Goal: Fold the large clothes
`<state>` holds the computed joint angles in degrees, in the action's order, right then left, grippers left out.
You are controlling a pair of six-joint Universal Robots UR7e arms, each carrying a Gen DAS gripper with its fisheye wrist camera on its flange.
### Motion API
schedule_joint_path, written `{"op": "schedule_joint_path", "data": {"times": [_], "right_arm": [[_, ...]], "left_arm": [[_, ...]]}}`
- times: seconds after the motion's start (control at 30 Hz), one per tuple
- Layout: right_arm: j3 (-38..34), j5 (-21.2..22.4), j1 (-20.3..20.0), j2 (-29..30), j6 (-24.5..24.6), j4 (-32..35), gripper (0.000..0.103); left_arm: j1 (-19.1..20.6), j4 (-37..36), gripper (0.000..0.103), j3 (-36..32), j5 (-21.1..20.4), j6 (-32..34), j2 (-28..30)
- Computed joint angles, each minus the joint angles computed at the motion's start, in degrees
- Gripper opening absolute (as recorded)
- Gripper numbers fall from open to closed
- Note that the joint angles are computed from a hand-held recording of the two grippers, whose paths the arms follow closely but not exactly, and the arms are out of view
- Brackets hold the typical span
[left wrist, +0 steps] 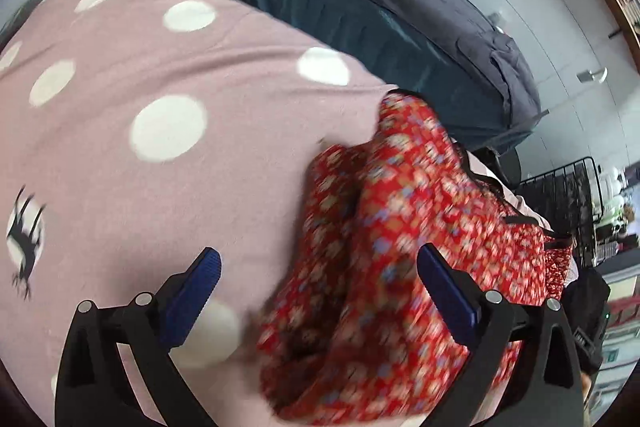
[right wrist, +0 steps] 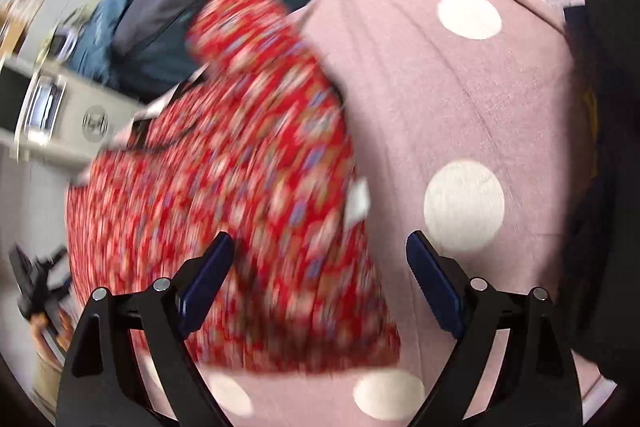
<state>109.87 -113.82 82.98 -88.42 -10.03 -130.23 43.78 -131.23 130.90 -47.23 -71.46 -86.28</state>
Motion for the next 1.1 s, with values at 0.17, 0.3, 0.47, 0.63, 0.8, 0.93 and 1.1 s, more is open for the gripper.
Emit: {"op": "schedule_joint_path", "data": {"times": [0.17,0.3,0.47,0.63,0.8,0.93,1.1], "right_arm": [[5.68,-1.21,0.68,-5.24,-5.29,0.24,0.087],[7.40,0.33,-1.34,-6.73,-6.28,1.12,0.087],[9.02,2.02,-1.79,-8.33,-9.22,0.13,0.093],[5.37,1.93,-1.91,-2.60,-13.86,-1.47,0.093],[1.45,2.62,-3.48,-0.57,-17.48,1.10,0.096],[-2.30,3.11,-3.81,1.98,-18.50,3.23,0.097],[-7.28,4.09,-3.87,6.06,-17.81,7.37,0.097]], "left_arm": [[-7.11,11.61,0.096,6.15,-1.02,-14.02,-9.33],[-11.81,14.70,0.096,8.84,-3.66,-22.20,-12.34],[-16.06,16.77,0.096,8.56,-5.13,-26.74,-11.16],[-17.15,18.80,0.096,4.92,-5.61,-25.32,-6.80],[-15.60,18.25,0.096,1.24,-4.96,-17.29,-3.48],[-10.94,14.98,0.096,-0.77,-4.52,-10.49,-1.21],[-1.64,4.26,0.096,-2.56,-6.28,2.55,3.67]]}}
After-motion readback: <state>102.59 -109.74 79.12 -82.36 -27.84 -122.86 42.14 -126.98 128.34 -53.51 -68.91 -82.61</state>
